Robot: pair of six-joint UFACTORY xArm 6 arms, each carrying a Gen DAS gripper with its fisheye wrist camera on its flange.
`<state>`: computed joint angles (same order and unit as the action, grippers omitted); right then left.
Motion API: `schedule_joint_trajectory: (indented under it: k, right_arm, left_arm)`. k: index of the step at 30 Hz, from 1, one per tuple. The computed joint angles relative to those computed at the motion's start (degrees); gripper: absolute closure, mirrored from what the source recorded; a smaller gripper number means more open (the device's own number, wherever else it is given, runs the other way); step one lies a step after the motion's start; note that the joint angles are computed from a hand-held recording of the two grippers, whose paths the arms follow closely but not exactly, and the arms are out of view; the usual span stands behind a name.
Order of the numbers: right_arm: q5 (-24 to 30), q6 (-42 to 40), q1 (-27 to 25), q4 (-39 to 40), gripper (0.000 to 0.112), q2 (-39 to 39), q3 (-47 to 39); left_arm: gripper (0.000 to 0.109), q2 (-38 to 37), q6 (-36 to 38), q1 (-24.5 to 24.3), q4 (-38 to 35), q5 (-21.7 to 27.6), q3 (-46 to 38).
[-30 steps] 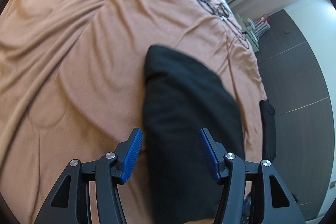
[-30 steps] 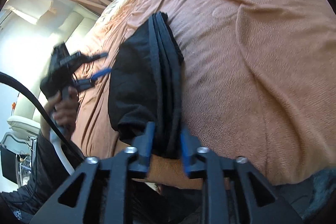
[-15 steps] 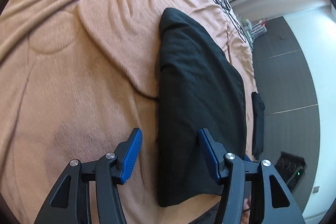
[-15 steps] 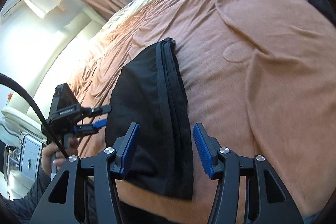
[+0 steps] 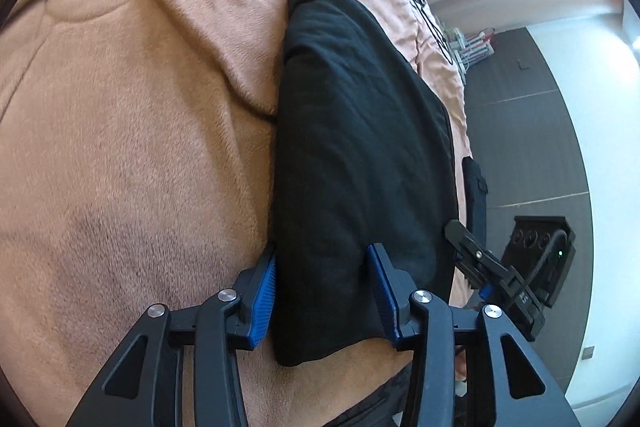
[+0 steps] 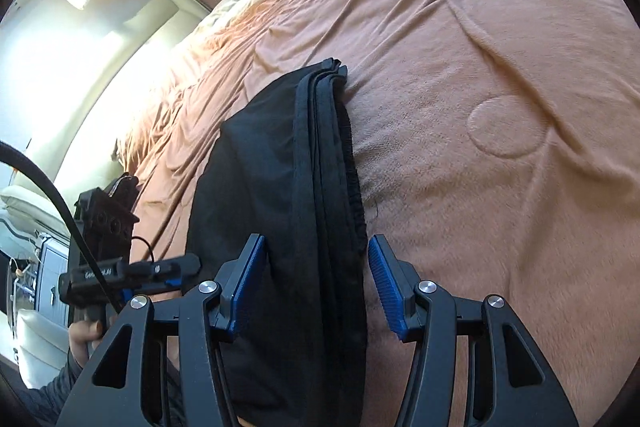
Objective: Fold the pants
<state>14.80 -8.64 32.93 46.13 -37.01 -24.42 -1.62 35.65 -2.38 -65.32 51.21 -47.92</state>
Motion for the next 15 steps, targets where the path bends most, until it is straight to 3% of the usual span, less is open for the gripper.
schedule_joint_trajectory:
  k: [4, 6, 15]
  right_arm:
    - [0.97, -2.48, 0.36, 2.59, 0.061, 2.64, -1.66]
    - [0.8, 0.86, 0.89, -2.21, 0.067, 2.8, -1.72]
    - [2.65, -1.04, 3.47, 4.09, 0.074, 3.88, -3.27]
  left_arm:
    - [0.094, -2.36, 0.12, -0.09, -0.38, -0.53, 2.42]
    - [0.095, -3.75, 0.34, 0.82, -0.38, 0.36, 3.04]
    - [0.096, -8.51, 0.32, 7.39, 4.21, 6.77, 3.89]
